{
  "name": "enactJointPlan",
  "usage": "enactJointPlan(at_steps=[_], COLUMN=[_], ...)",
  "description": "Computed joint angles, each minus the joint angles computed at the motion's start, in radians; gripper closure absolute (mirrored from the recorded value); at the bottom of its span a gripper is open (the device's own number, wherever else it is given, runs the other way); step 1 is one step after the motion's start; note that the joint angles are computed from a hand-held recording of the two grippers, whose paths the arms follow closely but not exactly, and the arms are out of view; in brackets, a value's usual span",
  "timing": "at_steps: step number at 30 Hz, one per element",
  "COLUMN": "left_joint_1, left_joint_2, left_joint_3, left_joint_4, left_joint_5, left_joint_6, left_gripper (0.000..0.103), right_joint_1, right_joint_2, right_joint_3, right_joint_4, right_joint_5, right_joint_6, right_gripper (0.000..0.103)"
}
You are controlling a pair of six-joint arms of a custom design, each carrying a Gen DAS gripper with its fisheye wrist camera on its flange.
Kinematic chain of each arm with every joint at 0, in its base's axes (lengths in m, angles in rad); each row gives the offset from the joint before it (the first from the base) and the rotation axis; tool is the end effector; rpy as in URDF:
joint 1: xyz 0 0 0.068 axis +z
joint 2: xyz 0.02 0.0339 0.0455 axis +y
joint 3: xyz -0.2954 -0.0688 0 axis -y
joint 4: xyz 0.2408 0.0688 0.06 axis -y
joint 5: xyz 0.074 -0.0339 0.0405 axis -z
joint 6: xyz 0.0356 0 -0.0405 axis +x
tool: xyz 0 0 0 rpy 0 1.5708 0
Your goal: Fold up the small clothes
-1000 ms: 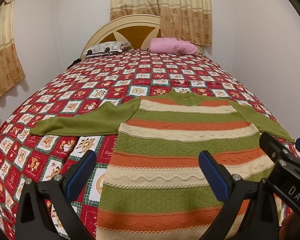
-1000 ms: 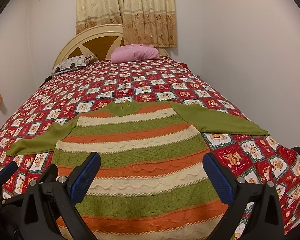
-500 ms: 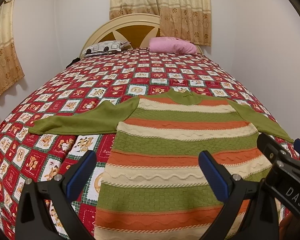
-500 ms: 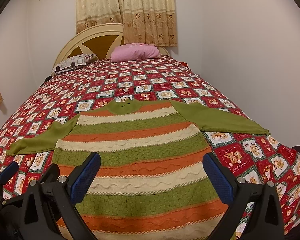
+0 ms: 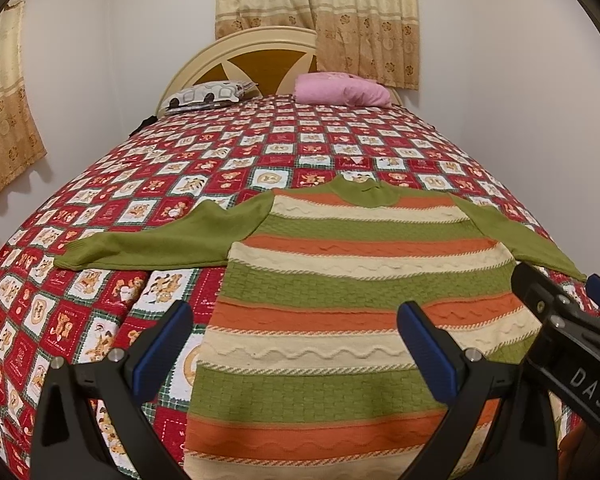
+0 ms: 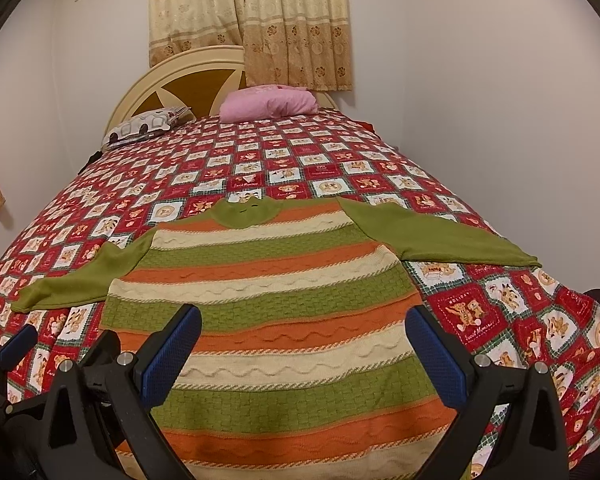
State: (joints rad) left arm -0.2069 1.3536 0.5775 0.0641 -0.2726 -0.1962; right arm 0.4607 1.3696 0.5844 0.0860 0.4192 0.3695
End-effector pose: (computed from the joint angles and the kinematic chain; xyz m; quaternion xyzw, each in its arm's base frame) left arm 0.2488 -0.0424 0.2053 -0.0517 0.9011 0.0385 0.4288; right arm 0.2350 0.1005 0.2066 0.0473 0.8898 -0.0061 0.4539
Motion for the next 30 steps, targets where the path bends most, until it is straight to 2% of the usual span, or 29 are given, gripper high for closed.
enactJointPlan(at_steps=[12,17,21,26,28,30], left_joint_1=[0.017,0.025,0.054,0.114,0.130,0.140], left_joint_2=[0.068,0.138,0.216,0.344,0.399,0.439], left_joint_3=[0.025,0.052,0.094,0.148,0.174,0.189], left_joint_4=[0.028,0.064,0.098,0.133,0.132,0.128], left_joint_5=[0.030,0.026,0.047,0.102,0.123,0.133], left_joint_6=[0.013,0.025,0.054,0.034,0.011,-0.008], left_gripper=[0.000,0.000,0.000,0.000,0.000,0.000], right_joint_1=[-0.065,-0.125,-0.204,-0.404,-0.507,-0.629], right_joint_2=[0.045,0.078,0.097,0.146,0.190,0.254], right_joint_3=[0.028,0.044,0.026,0.014,0.049,0.102], right_joint_4=[-0.004,0.011,0.088,0.197,0.187,0.180], right_joint_5=[-0.035,-0.083,-0.128,-0.240,-0.296,-0.357], right_joint_6=[-0.015,-0.049,-0.098,-0.155,-0.194,-0.232], right_gripper=[0.001,0.001,0.001,0.002,0.006,0.031])
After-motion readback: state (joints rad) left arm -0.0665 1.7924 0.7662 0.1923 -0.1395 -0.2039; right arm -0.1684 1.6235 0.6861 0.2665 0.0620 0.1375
